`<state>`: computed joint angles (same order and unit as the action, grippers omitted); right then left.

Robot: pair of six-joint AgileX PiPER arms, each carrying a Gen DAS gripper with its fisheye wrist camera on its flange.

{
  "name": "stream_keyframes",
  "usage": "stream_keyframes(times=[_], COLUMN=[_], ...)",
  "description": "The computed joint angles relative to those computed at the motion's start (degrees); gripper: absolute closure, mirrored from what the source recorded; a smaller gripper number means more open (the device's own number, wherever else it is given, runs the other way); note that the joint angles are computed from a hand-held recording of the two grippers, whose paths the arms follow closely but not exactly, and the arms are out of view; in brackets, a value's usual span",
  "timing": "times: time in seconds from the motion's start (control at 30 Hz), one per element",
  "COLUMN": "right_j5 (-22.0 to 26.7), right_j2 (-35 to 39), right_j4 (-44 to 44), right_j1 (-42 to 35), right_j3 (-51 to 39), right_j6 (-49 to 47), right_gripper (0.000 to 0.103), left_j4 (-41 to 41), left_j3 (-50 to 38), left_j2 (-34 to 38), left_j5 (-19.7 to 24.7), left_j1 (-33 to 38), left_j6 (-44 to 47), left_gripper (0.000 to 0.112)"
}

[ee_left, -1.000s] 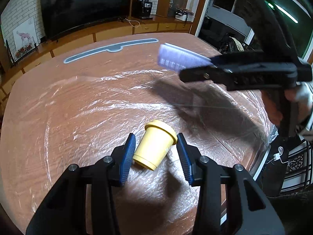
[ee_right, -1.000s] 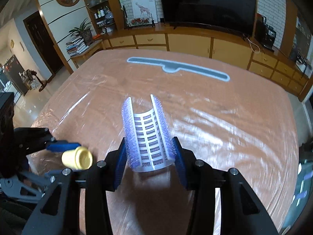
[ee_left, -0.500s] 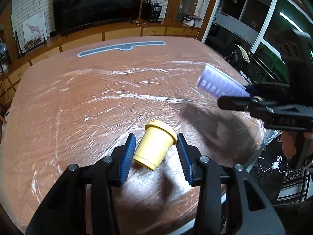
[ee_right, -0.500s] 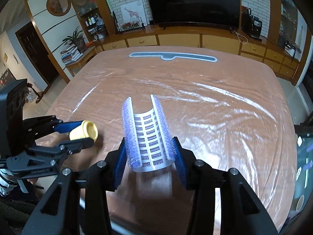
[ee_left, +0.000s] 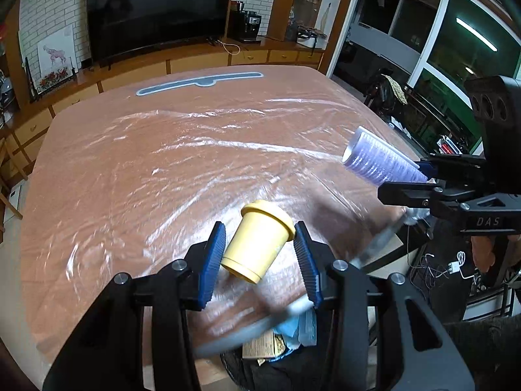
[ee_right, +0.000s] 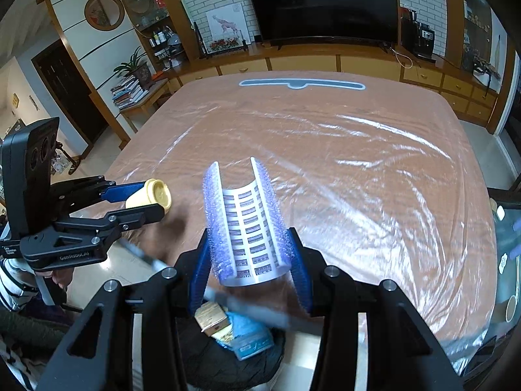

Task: Collect trash
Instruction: 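Carry the yellow cup and purple roller with both tools over the bin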

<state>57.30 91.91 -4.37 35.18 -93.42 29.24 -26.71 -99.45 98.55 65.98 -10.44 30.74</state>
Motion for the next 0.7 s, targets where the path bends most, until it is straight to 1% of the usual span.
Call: stream_keyframes(times=[0.43,0.7], right_j5=[2.01,1.11], right_j2=[-5.48,-8.55], right_j4=[-2.69,-2.32], right_j1=[8.60,13.13], right_j3=[6.35,12.19], right_j6=[7.56,12.51], right_gripper=[0.059,0.059], left_j4=[-3.23,-3.19], left_j3=[11.18,18.27], left_j2=[-9.32,-13.75], left_j5=[2.45,2.88], left_j1=[2.51,2.76], left_j6=[7.86,10.87], left_gripper=[0.067,0.067])
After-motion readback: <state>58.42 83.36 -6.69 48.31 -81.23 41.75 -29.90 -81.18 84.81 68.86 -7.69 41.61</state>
